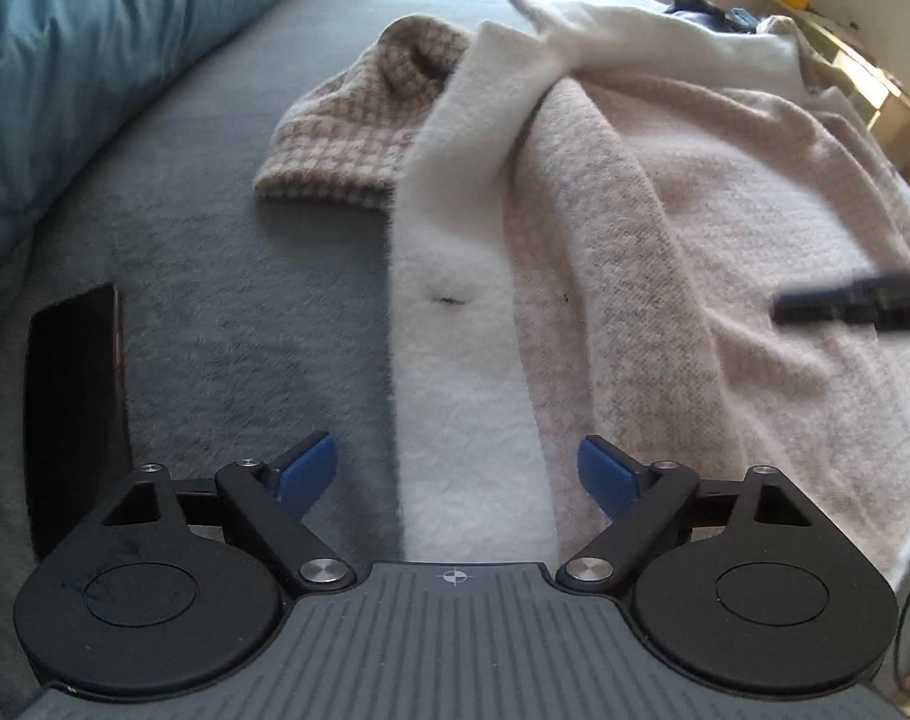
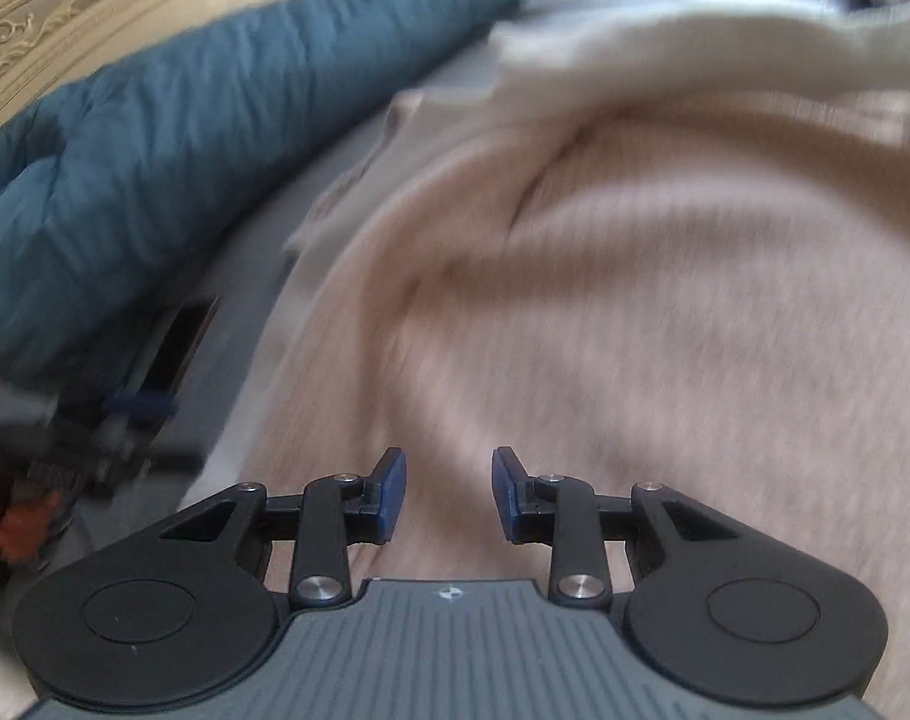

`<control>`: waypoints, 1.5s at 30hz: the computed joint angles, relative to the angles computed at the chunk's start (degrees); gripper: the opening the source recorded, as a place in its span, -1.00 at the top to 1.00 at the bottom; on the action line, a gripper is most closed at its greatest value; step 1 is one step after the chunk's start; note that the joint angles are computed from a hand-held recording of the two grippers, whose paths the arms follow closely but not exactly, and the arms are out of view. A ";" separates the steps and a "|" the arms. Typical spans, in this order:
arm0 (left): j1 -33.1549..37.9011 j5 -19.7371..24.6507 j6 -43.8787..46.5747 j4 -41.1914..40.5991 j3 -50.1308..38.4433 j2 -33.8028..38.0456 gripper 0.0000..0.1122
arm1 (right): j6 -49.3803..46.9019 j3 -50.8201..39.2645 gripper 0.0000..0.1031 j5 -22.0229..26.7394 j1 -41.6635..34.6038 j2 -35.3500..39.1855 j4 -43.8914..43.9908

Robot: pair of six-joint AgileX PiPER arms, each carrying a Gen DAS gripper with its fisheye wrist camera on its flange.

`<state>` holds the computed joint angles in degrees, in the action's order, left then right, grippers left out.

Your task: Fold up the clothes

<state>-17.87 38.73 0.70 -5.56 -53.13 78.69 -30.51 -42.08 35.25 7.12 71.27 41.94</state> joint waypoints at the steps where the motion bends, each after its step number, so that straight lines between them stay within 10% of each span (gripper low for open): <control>1: -0.54 -0.99 -0.77 1.29 0.20 0.59 -0.53 | -0.59 -0.76 0.36 -1.64 0.34 2.04 0.21; 5: -0.36 -1.43 0.47 1.83 0.61 1.59 -0.44 | 0.56 -7.87 0.36 2.73 0.25 15.58 -3.02; 12: 2.01 -1.38 2.99 -1.85 1.88 2.48 -0.32 | 0.66 -29.20 0.27 32.88 0.32 23.71 -20.27; 18: 0.86 -3.19 1.38 -1.43 2.23 4.17 -0.23 | 13.81 -36.82 0.26 4.88 2.12 30.42 -28.48; 23: 1.74 -4.80 2.67 -2.53 3.96 2.89 -0.20 | 24.22 -27.11 0.21 -6.67 4.50 30.62 -35.77; 32: 4.64 -5.18 8.34 -7.35 3.67 4.97 -0.22 | 20.26 -3.86 -0.14 6.31 4.24 4.81 -33.60; 39: 2.75 -6.84 5.63 -4.38 5.38 3.82 -0.27 | 16.57 3.25 -0.08 -4.13 6.15 -2.34 -22.74; 45: 3.88 -5.04 5.84 -3.97 6.26 0.78 -0.22 | 22.04 14.23 -0.09 0.05 13.25 -13.59 -26.63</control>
